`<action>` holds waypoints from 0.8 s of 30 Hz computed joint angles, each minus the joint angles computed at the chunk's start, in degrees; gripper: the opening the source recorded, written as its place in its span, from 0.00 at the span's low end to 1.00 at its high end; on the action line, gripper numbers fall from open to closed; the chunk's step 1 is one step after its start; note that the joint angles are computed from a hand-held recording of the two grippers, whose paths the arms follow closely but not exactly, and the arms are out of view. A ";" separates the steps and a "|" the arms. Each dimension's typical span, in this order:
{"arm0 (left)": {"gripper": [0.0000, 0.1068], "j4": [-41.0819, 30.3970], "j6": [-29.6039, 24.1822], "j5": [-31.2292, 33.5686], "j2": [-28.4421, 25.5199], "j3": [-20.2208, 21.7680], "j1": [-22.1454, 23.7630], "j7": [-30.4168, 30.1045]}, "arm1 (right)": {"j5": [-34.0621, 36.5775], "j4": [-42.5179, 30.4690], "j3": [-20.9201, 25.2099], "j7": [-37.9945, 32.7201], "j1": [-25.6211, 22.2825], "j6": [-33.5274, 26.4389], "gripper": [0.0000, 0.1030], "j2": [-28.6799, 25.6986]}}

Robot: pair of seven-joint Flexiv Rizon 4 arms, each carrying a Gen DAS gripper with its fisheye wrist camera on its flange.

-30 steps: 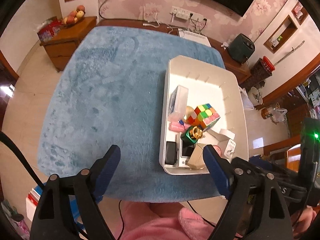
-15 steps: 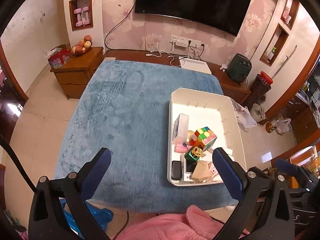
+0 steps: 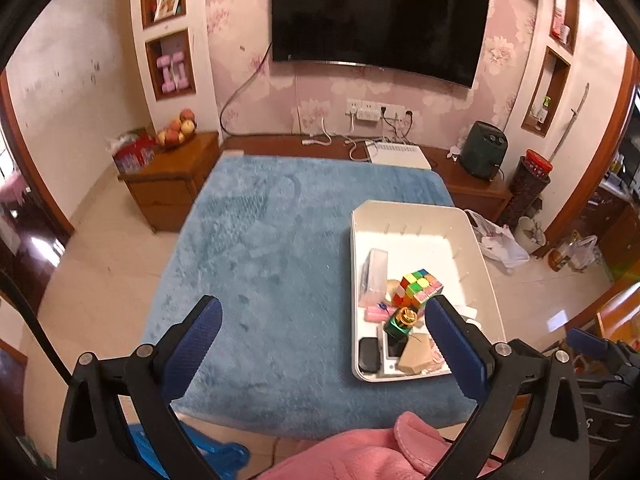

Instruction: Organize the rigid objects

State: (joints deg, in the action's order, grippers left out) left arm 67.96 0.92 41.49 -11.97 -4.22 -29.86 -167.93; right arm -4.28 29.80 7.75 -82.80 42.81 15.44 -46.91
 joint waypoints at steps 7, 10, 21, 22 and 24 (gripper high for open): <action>0.95 -0.89 -0.04 0.66 -0.79 0.10 -0.46 1.80 | -0.20 2.64 0.36 -0.61 -0.20 1.30 1.00 1.41; 0.95 -1.09 -0.35 0.91 -0.86 0.23 -0.71 1.65 | -0.12 2.33 0.61 -1.11 -0.24 0.81 1.00 1.33; 0.95 0.32 0.98 0.59 0.37 0.27 -0.28 -0.60 | 0.34 -1.91 0.43 -2.60 0.58 -1.91 1.00 -0.82; 0.95 0.66 1.33 0.38 0.56 0.26 -0.08 -0.84 | 0.37 -2.39 0.35 -2.73 0.68 -2.18 1.00 -1.08; 0.95 1.53 2.73 -0.62 0.92 0.23 0.62 -1.09 | 0.39 -3.75 0.19 -2.95 0.93 -3.02 1.00 -1.77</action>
State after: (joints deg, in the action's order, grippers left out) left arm 69.49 3.65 40.87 -11.05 -3.99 -29.24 -169.02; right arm -3.89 26.05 7.94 -85.76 43.74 12.42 -48.68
